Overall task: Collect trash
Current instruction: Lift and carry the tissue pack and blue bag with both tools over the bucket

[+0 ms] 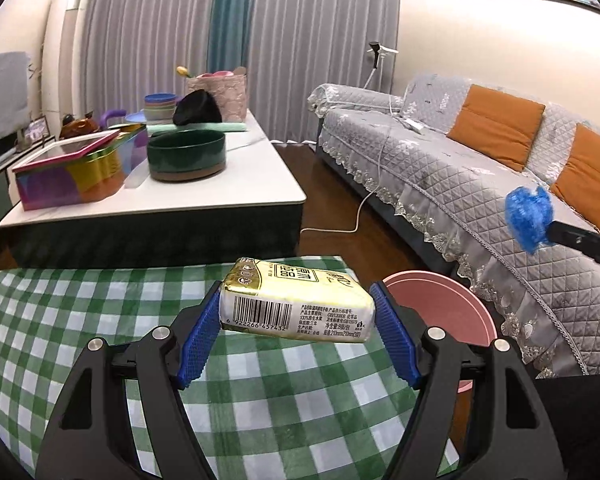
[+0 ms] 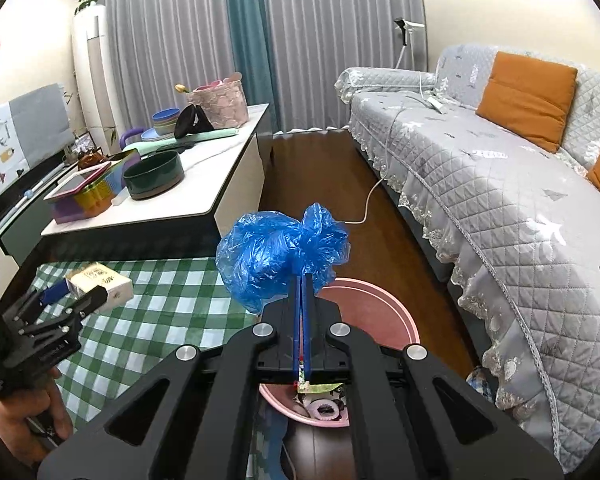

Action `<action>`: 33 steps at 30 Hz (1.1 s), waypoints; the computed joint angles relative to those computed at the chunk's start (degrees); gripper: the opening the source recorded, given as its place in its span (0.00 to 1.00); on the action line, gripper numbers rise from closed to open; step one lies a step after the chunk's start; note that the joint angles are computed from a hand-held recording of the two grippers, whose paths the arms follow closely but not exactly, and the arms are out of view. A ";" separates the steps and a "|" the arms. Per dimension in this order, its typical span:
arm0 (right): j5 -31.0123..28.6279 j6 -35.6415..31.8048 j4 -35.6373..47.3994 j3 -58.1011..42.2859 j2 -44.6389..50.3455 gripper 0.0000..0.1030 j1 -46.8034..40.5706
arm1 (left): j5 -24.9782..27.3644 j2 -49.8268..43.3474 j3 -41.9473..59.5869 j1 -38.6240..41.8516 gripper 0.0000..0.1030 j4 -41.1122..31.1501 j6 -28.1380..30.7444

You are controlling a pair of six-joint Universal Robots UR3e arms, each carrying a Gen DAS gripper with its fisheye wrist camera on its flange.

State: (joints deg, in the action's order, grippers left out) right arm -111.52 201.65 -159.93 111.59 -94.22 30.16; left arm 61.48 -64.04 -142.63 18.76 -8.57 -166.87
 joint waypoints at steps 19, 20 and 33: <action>7.06 1.82 -15.13 12.33 -0.18 0.01 -8.71 | 5.80 -14.47 1.32 -12.36 0.68 15.62 -1.76; 7.01 1.98 -15.29 12.46 -0.05 0.01 -8.74 | 5.69 -14.85 1.35 -12.52 0.68 15.89 -1.77; 8.44 3.13 -16.73 13.85 0.65 0.01 -11.40 | 7.74 -24.85 5.58 -18.06 0.68 21.33 -4.80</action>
State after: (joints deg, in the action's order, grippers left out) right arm -103.07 204.78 -176.66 125.44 -93.57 18.76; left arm 69.22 -88.88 -137.05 0.70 12.77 -171.67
